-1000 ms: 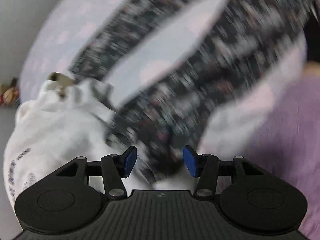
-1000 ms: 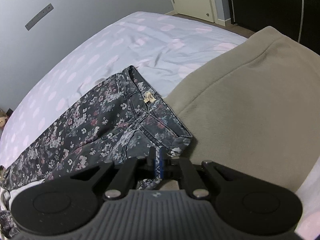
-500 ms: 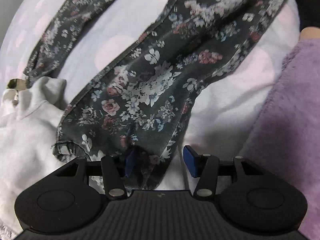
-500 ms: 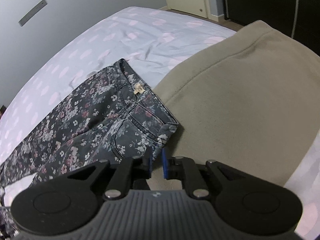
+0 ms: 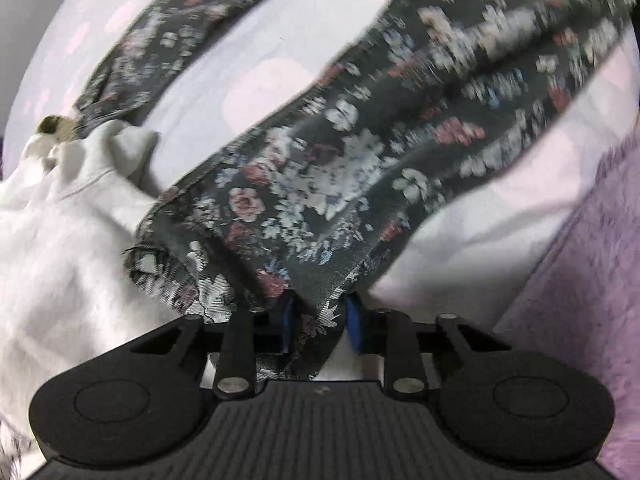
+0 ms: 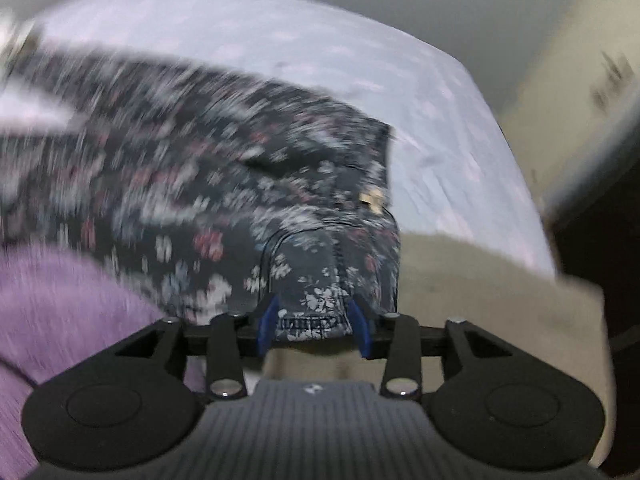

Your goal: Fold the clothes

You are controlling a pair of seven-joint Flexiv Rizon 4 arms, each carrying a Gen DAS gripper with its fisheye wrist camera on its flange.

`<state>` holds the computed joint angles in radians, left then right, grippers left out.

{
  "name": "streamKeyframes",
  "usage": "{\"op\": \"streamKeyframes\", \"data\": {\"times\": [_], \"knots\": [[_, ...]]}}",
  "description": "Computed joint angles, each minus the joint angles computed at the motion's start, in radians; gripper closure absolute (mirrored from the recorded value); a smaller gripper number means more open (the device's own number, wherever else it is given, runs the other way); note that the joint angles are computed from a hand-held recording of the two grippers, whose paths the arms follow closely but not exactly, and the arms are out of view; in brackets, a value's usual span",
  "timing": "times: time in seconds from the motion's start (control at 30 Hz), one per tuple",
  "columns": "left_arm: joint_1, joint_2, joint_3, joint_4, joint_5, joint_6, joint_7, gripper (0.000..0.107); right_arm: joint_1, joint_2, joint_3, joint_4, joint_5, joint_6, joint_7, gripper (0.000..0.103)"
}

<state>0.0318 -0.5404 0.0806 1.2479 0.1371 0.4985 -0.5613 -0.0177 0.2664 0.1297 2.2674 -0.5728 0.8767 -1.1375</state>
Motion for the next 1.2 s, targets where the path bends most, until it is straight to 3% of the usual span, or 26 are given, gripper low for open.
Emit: {"op": "streamKeyframes", "data": {"times": [0.13,0.23,0.33,0.4,0.43,0.5,0.53,0.57,0.67,0.87,0.97,1.2], "knots": [[0.009,0.032,-0.004,0.013,-0.044,0.013,-0.057,0.089,0.014,-0.016,-0.005,0.026,-0.074,-0.013,-0.222,0.054],[0.020,0.053,-0.011,0.005,-0.085,0.001,-0.098,0.090,0.010,-0.028,-0.009,0.059,-0.128,0.040,-0.323,0.045],[0.038,0.077,-0.019,0.004,-0.137,-0.001,-0.146,0.091,-0.003,-0.050,-0.011,0.079,-0.185,0.080,-0.367,0.046],[0.049,0.095,-0.024,0.015,-0.164,0.019,-0.166,0.093,-0.017,-0.067,-0.013,0.083,-0.224,0.100,-0.338,0.050],[0.053,0.105,-0.025,0.022,-0.177,0.032,-0.175,0.095,-0.021,-0.074,-0.015,0.082,-0.233,0.104,-0.318,0.065],[0.059,0.124,-0.030,0.037,-0.197,0.066,-0.187,0.097,-0.026,-0.076,-0.017,0.080,-0.239,0.116,-0.269,0.074],[0.062,0.130,-0.033,0.043,-0.208,0.080,-0.191,0.097,-0.038,-0.072,-0.015,0.087,-0.274,0.134,-0.220,0.084],[0.065,0.135,-0.036,0.045,-0.218,0.088,-0.194,0.097,-0.053,-0.066,-0.013,0.096,-0.321,0.153,-0.164,0.087],[0.062,0.138,-0.036,0.045,-0.222,0.128,-0.210,0.099,-0.085,-0.043,-0.013,0.106,-0.406,0.210,-0.009,0.090],[0.056,0.106,-0.034,-0.004,-0.226,0.179,-0.283,0.100,-0.126,-0.045,-0.019,0.060,-0.555,0.214,0.262,0.094],[0.040,0.064,-0.023,-0.072,-0.195,0.167,-0.343,0.100,-0.122,-0.076,-0.031,0.013,-0.594,0.201,0.316,0.094],[0.008,-0.091,-0.006,-0.314,-0.125,0.091,-0.460,0.100,-0.094,-0.215,-0.085,-0.142,-0.666,0.193,0.309,0.094]]}}
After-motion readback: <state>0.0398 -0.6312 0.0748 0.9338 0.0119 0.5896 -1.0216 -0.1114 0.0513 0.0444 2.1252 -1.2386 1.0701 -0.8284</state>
